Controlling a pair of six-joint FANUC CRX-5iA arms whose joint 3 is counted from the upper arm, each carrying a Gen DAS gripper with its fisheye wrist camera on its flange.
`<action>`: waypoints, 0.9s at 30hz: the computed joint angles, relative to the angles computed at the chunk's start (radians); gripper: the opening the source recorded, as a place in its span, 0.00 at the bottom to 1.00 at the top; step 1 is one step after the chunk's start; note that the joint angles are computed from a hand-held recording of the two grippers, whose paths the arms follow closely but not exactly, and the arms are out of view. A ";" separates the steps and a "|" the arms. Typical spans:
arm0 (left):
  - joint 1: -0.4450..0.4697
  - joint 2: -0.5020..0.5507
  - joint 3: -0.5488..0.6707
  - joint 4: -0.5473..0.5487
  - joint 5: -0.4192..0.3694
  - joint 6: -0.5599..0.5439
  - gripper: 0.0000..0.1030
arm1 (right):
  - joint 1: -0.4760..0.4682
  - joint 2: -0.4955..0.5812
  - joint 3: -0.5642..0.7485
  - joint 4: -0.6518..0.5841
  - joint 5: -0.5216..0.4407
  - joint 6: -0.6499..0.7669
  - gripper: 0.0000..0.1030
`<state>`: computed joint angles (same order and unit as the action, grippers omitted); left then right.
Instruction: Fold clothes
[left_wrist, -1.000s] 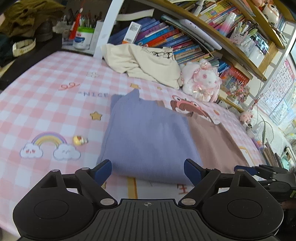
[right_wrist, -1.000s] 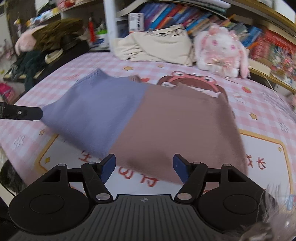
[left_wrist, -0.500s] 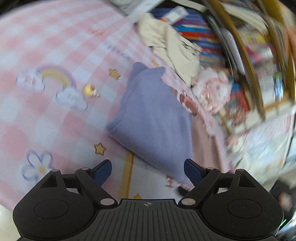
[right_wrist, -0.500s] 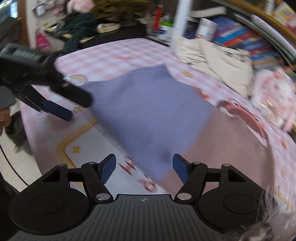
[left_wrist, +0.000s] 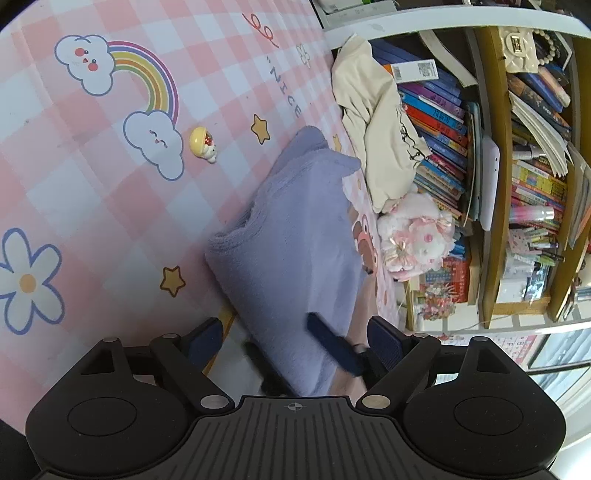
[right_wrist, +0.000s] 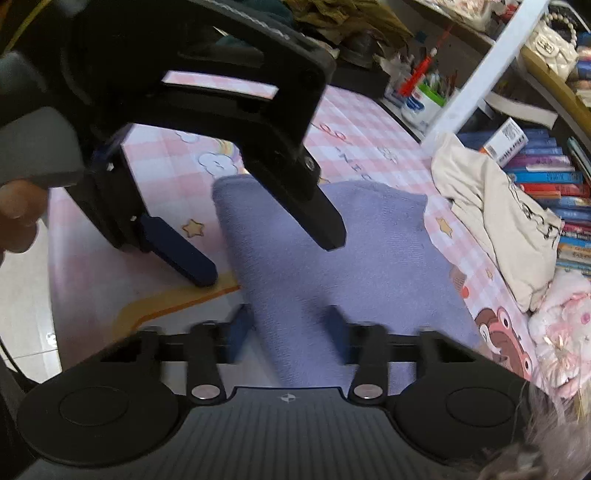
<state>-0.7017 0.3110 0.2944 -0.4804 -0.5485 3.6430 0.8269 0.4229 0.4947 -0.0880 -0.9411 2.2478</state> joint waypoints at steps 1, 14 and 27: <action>0.000 0.002 0.005 -0.005 -0.004 0.007 0.85 | -0.004 0.005 0.011 -0.006 -0.004 -0.012 0.23; -0.007 0.081 0.147 -0.070 -0.076 -0.035 0.85 | -0.059 0.005 0.085 -0.107 -0.051 -0.264 0.09; -0.027 0.112 0.185 -0.116 -0.129 0.033 0.85 | -0.127 -0.039 0.058 -0.179 -0.078 -0.343 0.54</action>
